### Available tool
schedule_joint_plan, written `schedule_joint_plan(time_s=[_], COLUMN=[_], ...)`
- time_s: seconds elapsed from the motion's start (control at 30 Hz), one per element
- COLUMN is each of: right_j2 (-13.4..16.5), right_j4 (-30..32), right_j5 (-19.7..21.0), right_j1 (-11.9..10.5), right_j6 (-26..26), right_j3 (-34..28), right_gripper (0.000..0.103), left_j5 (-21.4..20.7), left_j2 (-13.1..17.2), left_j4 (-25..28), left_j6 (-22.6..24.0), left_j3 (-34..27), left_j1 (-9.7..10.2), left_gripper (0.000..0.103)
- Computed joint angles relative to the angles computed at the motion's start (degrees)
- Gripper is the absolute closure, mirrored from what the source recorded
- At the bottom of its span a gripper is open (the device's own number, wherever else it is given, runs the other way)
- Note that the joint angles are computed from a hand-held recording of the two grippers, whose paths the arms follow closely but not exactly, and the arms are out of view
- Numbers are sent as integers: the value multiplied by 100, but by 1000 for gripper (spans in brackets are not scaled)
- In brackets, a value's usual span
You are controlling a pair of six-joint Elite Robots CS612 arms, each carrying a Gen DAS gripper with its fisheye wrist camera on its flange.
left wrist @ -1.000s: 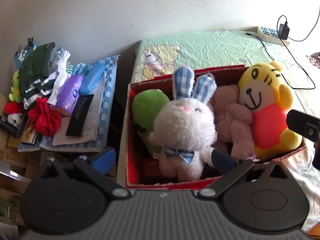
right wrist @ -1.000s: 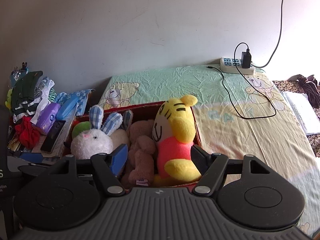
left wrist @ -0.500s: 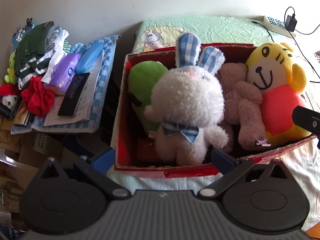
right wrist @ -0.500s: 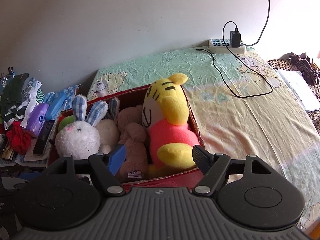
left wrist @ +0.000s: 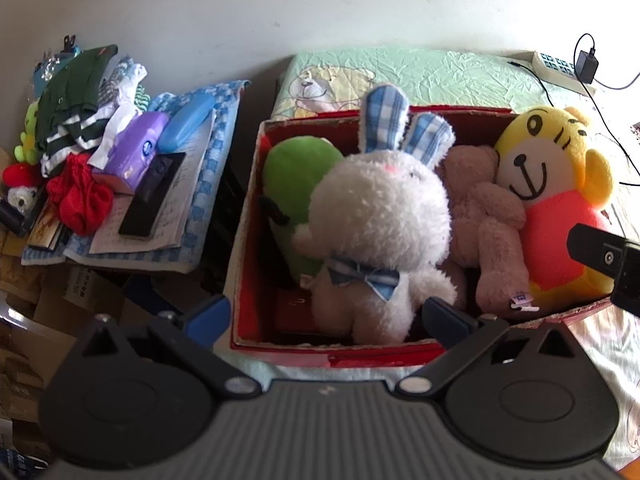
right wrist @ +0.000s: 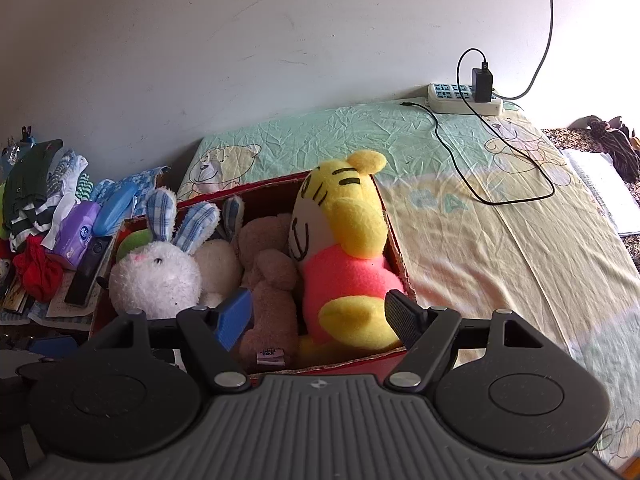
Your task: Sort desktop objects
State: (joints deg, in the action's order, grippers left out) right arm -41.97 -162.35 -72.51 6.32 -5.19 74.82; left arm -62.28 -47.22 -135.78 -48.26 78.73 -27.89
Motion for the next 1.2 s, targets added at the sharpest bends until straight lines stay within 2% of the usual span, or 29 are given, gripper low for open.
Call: schedule_joint_plan(time_s=[0.47,1.2], right_j2=[119,151], right_j4=[27,112], right_j5=[-222,-227], right_j1=[139,154], right_j6=[-324,-328], right_j3=[-193,-233], right_gripper=[27,27], left_j5=[-59,-321], left_j2=[-5,24], left_j4=[-117,-255], left_j6=[-71,58], left_j3=[82,71], left_j1=[45,77], left_gripper=[1,1])
